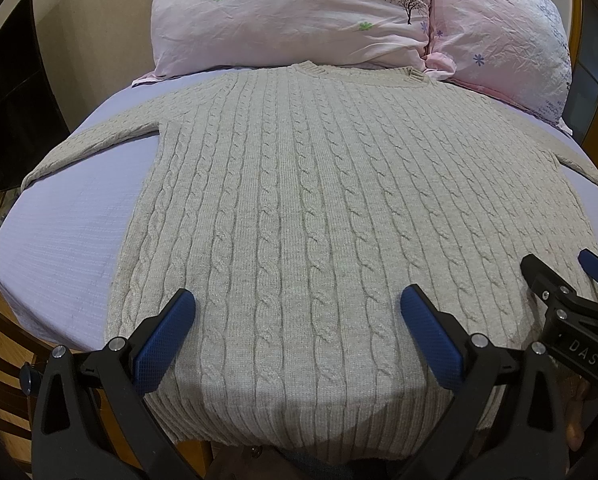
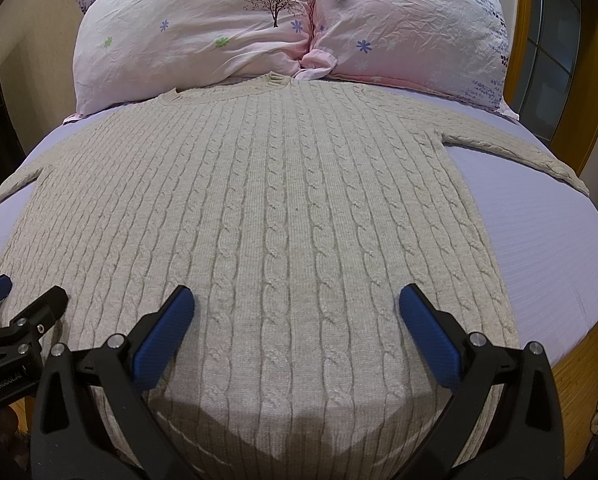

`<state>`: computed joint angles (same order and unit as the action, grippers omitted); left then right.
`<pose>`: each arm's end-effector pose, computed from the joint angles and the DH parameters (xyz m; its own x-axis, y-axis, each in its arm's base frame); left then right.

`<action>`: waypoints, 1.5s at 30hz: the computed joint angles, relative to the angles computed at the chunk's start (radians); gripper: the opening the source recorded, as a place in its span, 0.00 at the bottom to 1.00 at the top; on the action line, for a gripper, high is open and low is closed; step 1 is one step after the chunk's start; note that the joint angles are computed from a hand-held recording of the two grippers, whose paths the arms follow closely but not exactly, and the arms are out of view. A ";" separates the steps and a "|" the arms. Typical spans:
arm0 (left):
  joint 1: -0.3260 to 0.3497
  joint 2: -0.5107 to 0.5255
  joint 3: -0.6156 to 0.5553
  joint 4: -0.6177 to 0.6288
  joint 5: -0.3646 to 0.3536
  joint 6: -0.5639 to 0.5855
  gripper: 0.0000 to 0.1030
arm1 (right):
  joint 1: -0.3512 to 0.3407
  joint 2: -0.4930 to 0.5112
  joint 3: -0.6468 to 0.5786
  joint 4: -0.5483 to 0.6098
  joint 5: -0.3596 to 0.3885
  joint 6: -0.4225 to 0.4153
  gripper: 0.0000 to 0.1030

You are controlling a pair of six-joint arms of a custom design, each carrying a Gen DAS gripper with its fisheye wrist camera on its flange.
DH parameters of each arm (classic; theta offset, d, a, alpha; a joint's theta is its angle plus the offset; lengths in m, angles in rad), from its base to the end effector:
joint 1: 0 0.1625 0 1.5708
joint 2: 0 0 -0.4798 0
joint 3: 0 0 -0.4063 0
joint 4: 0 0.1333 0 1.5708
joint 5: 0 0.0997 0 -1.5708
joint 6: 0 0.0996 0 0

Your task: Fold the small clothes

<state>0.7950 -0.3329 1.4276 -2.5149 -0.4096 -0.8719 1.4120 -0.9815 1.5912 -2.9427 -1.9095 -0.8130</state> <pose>-0.3524 -0.6801 -0.0960 -0.6509 -0.2977 -0.6983 0.3016 0.7428 -0.5978 -0.0176 -0.7433 0.3296 -0.6983 -0.2605 0.6667 -0.5715 0.7638 -0.3000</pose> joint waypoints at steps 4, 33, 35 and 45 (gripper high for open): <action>0.000 0.000 0.000 0.000 0.000 0.000 0.99 | 0.000 0.000 -0.001 0.001 0.000 0.000 0.98; 0.002 -0.005 -0.001 0.004 -0.011 0.011 0.99 | 0.002 0.010 -0.008 0.018 -0.009 -0.003 0.98; 0.003 -0.004 -0.003 0.001 -0.014 0.019 0.99 | 0.001 0.008 -0.002 0.017 -0.012 -0.003 0.98; 0.004 -0.002 -0.003 -0.016 -0.015 0.036 0.99 | 0.009 0.015 -0.016 0.046 -0.042 0.015 0.98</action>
